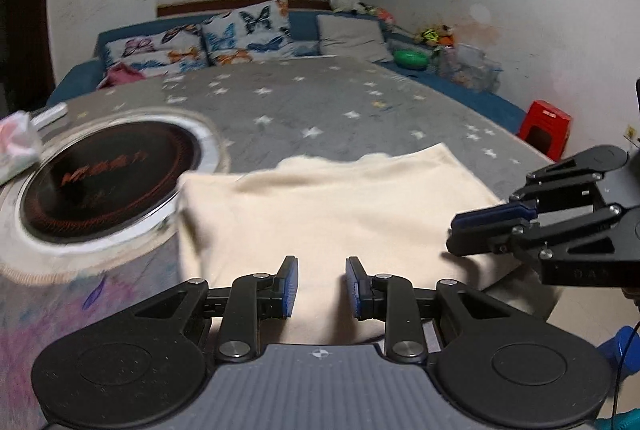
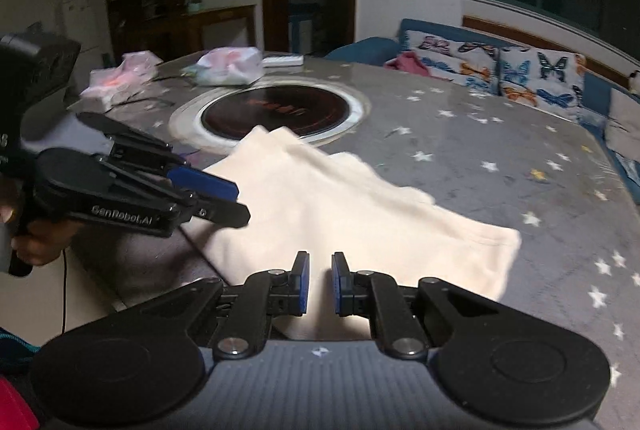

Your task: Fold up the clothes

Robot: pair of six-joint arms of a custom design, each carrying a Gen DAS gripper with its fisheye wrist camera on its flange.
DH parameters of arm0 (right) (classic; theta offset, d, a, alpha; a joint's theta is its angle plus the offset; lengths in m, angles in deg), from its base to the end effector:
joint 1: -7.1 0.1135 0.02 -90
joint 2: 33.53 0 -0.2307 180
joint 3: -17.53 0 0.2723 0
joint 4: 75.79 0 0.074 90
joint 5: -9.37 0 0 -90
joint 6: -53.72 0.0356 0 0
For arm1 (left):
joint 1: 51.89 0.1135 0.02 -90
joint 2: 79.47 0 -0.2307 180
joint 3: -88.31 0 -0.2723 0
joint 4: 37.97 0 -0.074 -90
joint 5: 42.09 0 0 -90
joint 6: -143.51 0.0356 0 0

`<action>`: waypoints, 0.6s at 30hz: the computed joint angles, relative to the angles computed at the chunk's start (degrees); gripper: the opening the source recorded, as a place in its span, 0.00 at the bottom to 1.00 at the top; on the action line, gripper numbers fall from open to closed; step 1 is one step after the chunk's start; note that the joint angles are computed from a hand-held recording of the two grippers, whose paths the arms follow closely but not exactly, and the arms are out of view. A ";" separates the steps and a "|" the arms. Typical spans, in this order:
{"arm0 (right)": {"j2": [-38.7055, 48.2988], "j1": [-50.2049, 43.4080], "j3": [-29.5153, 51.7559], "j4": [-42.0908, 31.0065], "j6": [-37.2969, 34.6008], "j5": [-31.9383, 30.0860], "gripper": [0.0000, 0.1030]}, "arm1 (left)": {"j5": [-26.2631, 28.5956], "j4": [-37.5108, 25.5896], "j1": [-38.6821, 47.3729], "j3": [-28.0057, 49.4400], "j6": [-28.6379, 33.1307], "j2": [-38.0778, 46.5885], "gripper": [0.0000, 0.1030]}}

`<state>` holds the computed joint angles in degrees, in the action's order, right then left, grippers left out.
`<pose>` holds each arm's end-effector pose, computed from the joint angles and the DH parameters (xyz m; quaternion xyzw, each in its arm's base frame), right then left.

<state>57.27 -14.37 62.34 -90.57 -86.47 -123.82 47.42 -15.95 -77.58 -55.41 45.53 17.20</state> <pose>0.2520 -0.0729 0.0611 -0.3131 0.8486 0.1514 0.3987 0.2410 -0.1156 0.0379 0.1367 0.8898 -0.1224 0.4179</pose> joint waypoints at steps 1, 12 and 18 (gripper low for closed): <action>0.79 0.45 0.10 0.07 -0.31 0.58 0.09 | 0.67 0.50 0.63 -0.56 -0.30 -0.03 0.28; -0.65 -0.65 0.55 -6.95 -8.86 2.93 0.10 | 5.27 0.01 1.90 -5.49 -3.77 -5.12 0.28; -2.11 -1.88 1.90 -10.62 -10.09 1.66 0.10 | 6.53 -2.97 2.50 -6.64 -3.93 -10.15 0.28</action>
<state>55.15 -16.24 64.25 -101.19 -96.57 -122.17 53.95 -18.93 -75.08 -62.05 41.60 7.05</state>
